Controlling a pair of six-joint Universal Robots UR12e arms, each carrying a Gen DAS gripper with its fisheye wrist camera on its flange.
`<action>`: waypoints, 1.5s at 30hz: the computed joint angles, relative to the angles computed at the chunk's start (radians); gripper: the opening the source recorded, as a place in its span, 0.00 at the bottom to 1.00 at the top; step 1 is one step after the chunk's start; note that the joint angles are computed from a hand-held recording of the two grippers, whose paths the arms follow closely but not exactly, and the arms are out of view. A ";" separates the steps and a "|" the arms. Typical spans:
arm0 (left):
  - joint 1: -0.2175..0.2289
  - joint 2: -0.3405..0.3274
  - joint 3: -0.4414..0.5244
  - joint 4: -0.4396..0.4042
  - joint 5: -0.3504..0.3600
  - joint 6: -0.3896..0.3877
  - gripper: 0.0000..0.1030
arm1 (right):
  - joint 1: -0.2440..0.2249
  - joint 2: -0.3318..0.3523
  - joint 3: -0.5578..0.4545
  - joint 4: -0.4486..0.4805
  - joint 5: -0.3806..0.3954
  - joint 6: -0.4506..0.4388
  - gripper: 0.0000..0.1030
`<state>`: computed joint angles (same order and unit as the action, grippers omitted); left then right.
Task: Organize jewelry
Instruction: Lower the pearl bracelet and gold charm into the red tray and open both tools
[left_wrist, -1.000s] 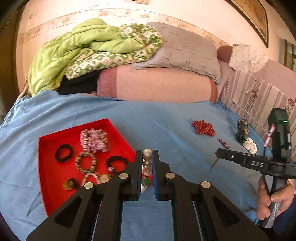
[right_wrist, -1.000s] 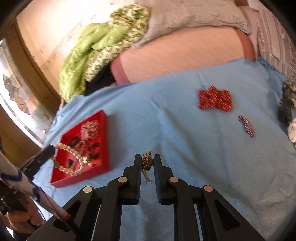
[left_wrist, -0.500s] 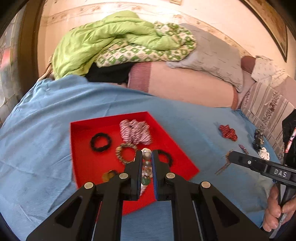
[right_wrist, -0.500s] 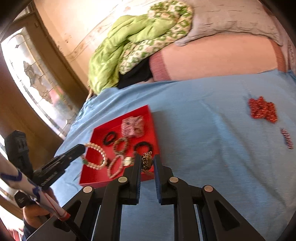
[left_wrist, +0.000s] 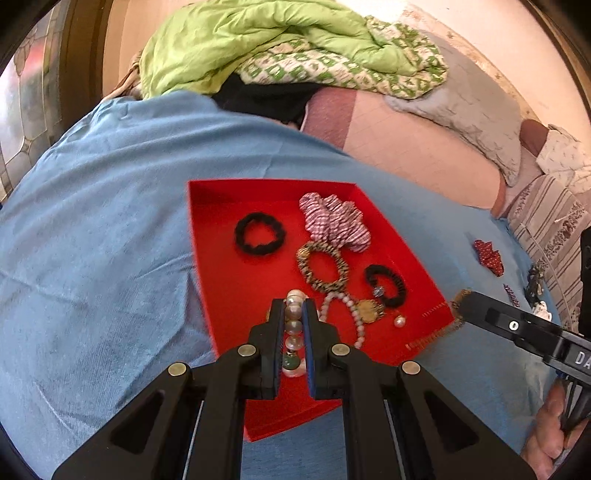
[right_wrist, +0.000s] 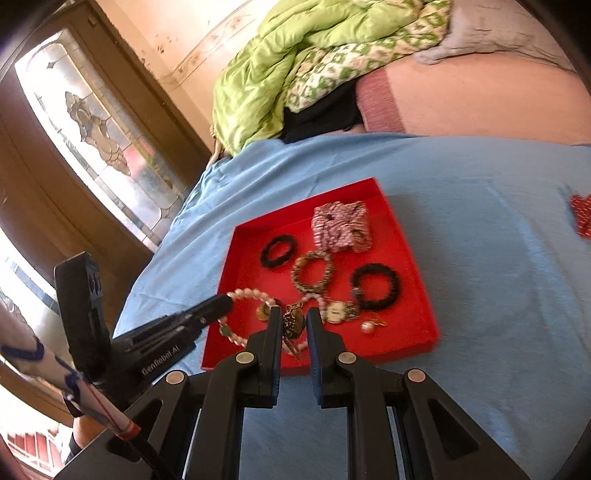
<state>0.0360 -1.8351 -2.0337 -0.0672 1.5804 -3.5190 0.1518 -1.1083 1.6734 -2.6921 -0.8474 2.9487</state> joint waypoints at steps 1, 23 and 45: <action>0.000 0.000 0.000 -0.008 0.006 0.000 0.09 | 0.004 0.006 -0.005 0.004 -0.005 -0.001 0.14; -0.024 -0.012 0.025 -0.151 0.055 0.053 0.09 | 0.037 0.047 -0.026 0.052 -0.167 -0.058 0.14; -0.046 -0.027 0.046 -0.196 0.117 0.097 0.09 | 0.057 0.042 -0.009 -0.009 -0.254 -0.133 0.15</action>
<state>-0.0103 -1.8621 -1.9873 -0.2628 1.6972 -3.4223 0.2090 -1.0664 1.6649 -2.7009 -1.1015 2.8158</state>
